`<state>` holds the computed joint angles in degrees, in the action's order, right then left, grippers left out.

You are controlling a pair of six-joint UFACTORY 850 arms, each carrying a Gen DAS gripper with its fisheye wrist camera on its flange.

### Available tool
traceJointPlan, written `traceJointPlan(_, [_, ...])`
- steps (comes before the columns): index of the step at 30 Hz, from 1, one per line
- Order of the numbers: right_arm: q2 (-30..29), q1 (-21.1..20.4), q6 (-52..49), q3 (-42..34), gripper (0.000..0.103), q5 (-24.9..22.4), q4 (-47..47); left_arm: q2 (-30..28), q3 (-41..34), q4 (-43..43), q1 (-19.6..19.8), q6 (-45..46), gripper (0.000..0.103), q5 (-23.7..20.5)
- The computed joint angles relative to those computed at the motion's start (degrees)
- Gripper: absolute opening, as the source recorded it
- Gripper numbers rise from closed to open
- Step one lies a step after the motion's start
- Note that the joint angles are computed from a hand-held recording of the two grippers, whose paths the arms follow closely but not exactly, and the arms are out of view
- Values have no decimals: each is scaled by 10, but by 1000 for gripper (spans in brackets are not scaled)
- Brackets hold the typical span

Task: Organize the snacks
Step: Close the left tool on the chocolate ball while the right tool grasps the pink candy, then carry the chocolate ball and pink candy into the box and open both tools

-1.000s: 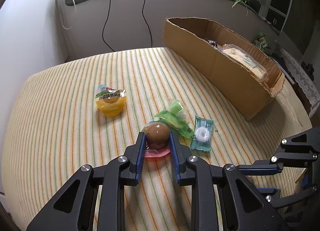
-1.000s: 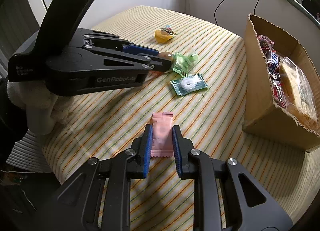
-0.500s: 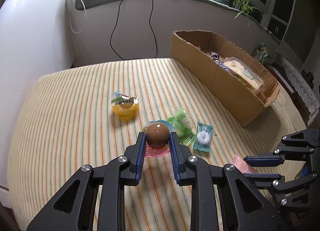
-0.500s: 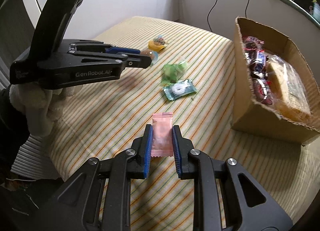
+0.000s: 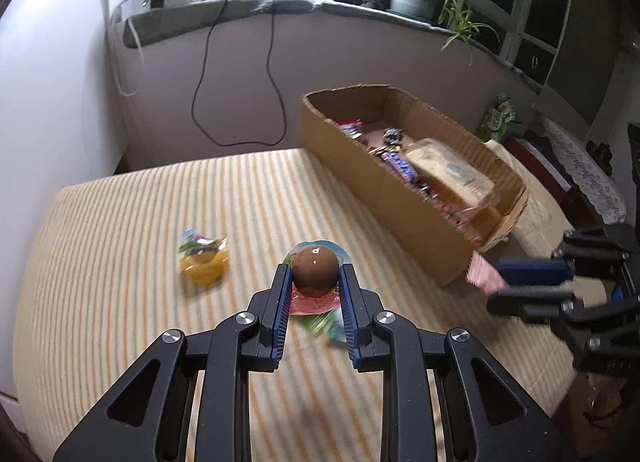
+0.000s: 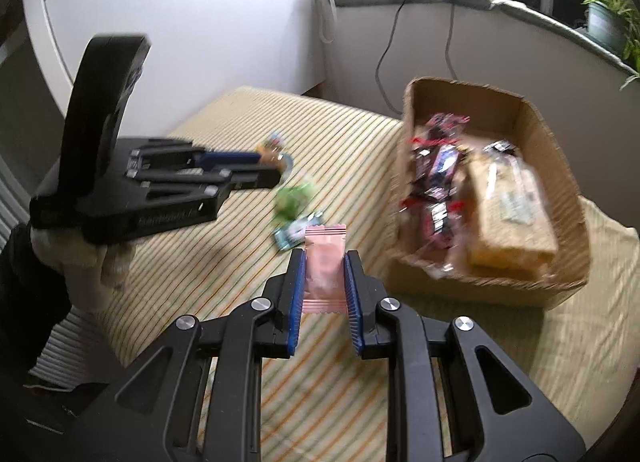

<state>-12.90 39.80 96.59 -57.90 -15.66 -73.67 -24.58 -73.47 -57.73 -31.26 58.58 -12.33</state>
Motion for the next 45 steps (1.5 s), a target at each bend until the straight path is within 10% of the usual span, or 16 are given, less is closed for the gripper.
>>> traceJointPlan(15, [38, -64, 15, 10, 20, -15, -26, -28, -52, -4, -37, 8, 22, -21])
traceJointPlan(45, [-67, -201, -223, -108, 20, 37, 182, -131, -207, 119, -67, -105, 22, -63])
